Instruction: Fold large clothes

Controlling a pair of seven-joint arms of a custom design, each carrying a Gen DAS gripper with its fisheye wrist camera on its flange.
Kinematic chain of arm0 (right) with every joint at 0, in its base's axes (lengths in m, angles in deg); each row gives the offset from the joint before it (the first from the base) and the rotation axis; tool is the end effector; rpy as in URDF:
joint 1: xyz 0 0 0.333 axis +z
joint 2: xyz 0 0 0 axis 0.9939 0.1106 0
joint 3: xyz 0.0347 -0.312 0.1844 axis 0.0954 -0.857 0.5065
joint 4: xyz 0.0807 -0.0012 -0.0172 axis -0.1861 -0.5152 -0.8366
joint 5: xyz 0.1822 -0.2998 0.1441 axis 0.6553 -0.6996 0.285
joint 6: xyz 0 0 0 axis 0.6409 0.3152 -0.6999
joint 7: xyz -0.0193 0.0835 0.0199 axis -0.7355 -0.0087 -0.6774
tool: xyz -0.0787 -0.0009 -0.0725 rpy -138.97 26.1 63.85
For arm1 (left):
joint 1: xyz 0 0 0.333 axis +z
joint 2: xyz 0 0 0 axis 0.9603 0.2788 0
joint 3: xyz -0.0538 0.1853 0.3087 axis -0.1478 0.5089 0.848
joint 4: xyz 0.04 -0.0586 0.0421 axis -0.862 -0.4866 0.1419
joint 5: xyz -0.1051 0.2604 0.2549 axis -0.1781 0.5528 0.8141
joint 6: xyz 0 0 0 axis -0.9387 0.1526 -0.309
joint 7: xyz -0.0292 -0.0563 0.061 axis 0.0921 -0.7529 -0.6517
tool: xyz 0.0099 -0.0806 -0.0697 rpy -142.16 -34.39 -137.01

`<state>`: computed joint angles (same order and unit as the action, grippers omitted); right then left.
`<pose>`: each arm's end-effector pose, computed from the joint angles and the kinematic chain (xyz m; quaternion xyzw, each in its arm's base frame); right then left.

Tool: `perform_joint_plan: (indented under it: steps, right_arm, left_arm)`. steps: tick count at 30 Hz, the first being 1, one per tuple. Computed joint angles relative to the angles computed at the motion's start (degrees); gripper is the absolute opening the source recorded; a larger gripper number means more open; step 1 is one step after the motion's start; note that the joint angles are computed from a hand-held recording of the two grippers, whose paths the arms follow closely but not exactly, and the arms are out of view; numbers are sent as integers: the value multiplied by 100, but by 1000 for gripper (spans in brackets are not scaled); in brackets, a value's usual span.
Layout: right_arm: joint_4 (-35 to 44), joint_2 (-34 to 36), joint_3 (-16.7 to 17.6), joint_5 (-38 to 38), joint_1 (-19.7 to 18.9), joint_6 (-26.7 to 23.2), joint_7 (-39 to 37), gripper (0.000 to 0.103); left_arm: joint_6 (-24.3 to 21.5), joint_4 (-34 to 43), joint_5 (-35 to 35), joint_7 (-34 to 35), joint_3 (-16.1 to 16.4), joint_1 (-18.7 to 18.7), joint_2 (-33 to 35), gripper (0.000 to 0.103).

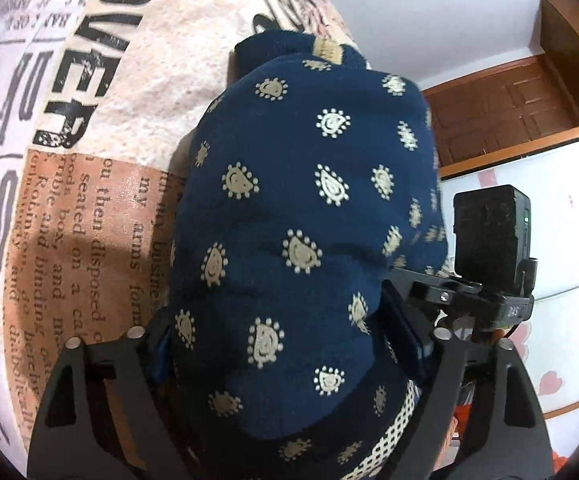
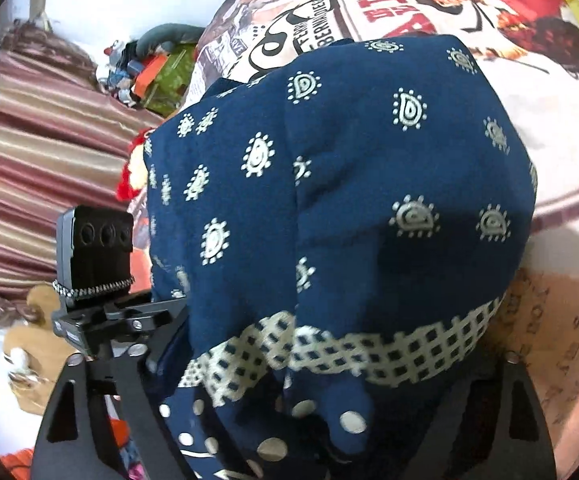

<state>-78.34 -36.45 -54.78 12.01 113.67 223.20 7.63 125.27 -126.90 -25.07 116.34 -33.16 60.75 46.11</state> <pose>0.4567 0.4138 0.3417 -0.6045 0.6986 0.1558 0.3496 0.4971 -0.2867 0.3539 0.5440 -0.7298 0.3341 0.2446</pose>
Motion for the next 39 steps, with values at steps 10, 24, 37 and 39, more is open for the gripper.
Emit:
perform_joint_plan:
  steps: [10,24,37,39]
  right_arm:
    - [195,-170,-314,9,507,-139,349,56]
    - [693,-180,-604,-3060,1232,287,3043,52]
    - [2389,784,-1248,-5430,1972,-366,4967,52]
    - [2451,915,-949,-5489,1789,-342,4912,52]
  left_arm:
    - [-106,-632,-252,233,177,-28,-850,76]
    - [-13,-1275,-583,851,651,71,-2005,74]
    - [-122,-1759,-453,859,1170,489,-2634,74]
    - [-132,-1802,-428,869,1221,580,-2589,74]
